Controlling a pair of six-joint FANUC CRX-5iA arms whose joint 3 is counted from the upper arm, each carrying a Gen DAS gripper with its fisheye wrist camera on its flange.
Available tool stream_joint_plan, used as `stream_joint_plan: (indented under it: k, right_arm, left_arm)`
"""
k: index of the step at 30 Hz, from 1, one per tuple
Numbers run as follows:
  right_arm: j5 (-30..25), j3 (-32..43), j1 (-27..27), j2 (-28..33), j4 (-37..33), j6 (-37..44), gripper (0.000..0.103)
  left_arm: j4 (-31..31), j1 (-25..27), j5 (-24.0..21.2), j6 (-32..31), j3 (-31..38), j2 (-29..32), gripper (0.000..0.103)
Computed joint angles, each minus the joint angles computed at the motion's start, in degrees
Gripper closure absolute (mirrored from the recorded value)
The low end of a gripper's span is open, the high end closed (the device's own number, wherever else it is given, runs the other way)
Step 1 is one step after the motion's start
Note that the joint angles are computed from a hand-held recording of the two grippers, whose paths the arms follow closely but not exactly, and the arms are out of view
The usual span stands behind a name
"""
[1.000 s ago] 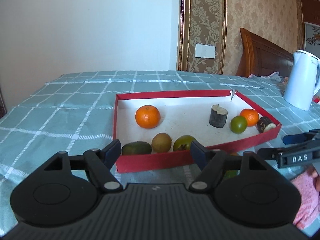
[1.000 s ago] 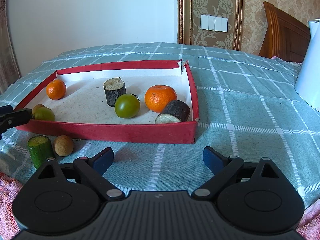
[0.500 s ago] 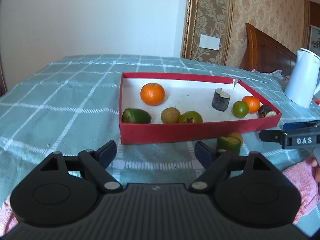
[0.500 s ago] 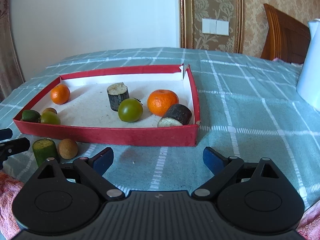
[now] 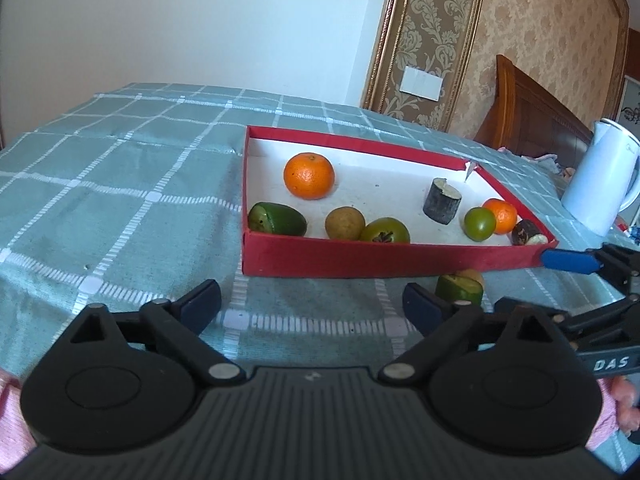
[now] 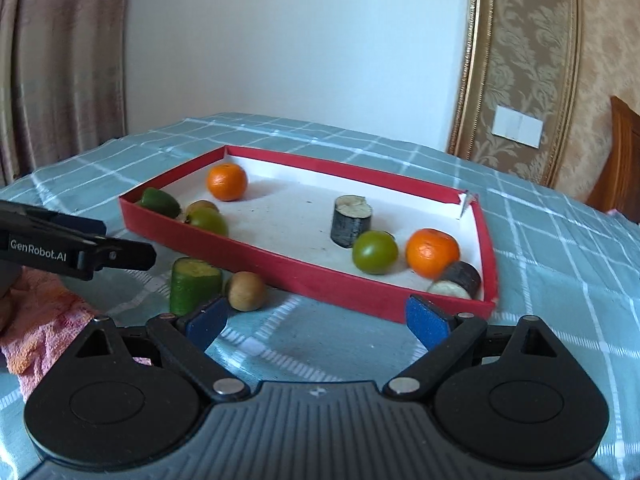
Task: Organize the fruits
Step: 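Move the right tool to the brown kiwi and close on it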
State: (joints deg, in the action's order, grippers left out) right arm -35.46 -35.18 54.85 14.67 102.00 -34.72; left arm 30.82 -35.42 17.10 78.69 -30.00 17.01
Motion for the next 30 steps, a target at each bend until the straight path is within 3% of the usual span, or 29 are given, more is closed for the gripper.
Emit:
stream_joint_plan:
  k: [4, 9, 16, 19, 21, 26, 29, 30]
  right_arm:
    - [2.4, 1.5, -0.3, 0.6, -3.4, 2.5, 0.007]
    - [4.7, 2.5, -1.4, 1.1, -4.3, 0.9, 0.007]
    - [8.5, 2.3, -3.4, 0.5, -2.1, -2.8, 0.007]
    - [6.8, 2.8, -2.0, 1.0, -5.3, 0.2, 0.009]
    - [6.4, 2.5, -1.9, 0.9, -3.6, -0.9, 0.016]
    - [1.8, 4.4, 1.0, 2.5, -8.6, 2.6, 0.018]
    - [5.5, 4.4, -0.5, 2.3, -5.5, 0.5, 0.042]
    - [5.0, 4.9, 0.0, 2.8, -6.5, 1.9, 0.043]
  left_arm:
    - [1.2, -0.3, -0.5, -1.6, 0.1, 0.1, 0.000]
    - [-5.1, 1.2, -1.5, 4.8, 1.0, -0.1, 0.000]
    - [-8.2, 1.8, -1.9, 8.0, 1.4, -0.2, 0.000]
    - [-10.9, 2.5, -2.3, 10.7, 1.6, -0.3, 0.000]
    - [-11.6, 2.6, -2.4, 11.4, 1.7, -0.4, 0.000]
    - [-12.7, 2.8, -2.5, 12.6, 1.8, -0.5, 0.000]
    - [-13.8, 3.0, -2.7, 13.8, 2.0, -0.5, 0.000]
    - [-13.9, 3.0, -2.7, 13.9, 2.0, -0.5, 0.000]
